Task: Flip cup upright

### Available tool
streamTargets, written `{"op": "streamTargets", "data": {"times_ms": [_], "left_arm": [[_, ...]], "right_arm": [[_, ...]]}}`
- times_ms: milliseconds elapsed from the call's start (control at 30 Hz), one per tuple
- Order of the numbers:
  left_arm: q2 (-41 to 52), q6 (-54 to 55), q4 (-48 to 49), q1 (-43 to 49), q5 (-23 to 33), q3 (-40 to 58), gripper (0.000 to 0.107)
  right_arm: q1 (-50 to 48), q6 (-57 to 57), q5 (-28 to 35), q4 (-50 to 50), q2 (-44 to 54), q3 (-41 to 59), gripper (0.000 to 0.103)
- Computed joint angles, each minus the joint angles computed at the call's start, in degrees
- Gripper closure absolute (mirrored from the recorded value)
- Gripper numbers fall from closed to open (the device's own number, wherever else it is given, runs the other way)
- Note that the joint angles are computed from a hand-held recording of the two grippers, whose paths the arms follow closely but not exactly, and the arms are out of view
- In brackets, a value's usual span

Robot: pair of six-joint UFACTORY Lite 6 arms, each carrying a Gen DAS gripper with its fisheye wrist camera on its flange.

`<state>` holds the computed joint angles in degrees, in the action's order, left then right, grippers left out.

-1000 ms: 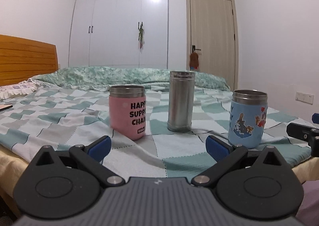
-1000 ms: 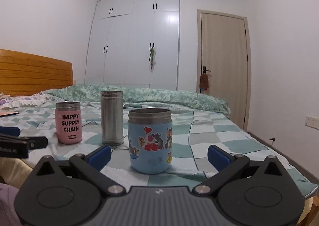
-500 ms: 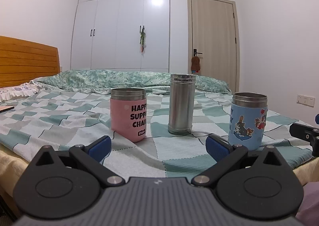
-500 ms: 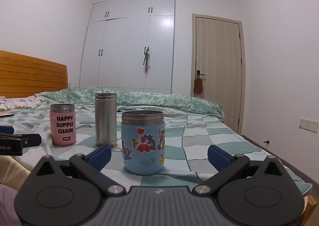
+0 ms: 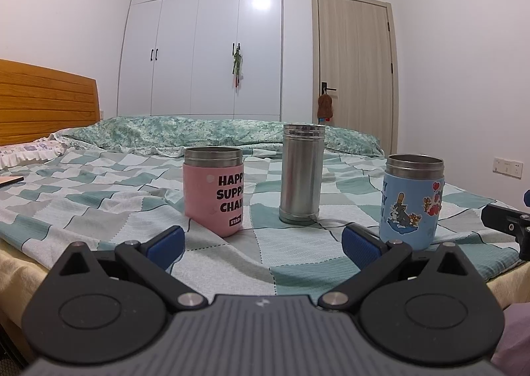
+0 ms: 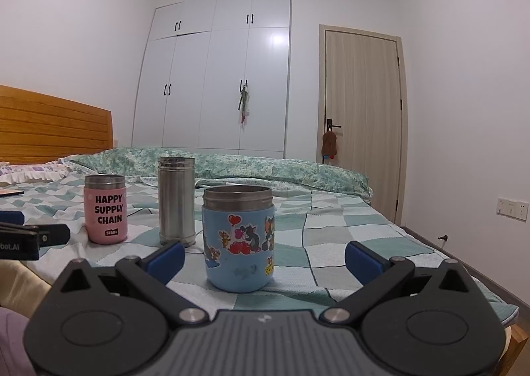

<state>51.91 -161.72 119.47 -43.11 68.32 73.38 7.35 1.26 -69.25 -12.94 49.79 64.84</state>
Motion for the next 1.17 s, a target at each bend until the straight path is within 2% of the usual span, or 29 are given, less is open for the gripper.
{"op": "streamTargets", "data": {"times_ms": [1167], "left_arm": [[-0.4, -0.1, 0.6, 0.0, -0.3, -0.4, 0.004]], "right_arm": [[0.1, -0.1, 0.0, 0.2, 0.0, -0.1, 0.000]]}}
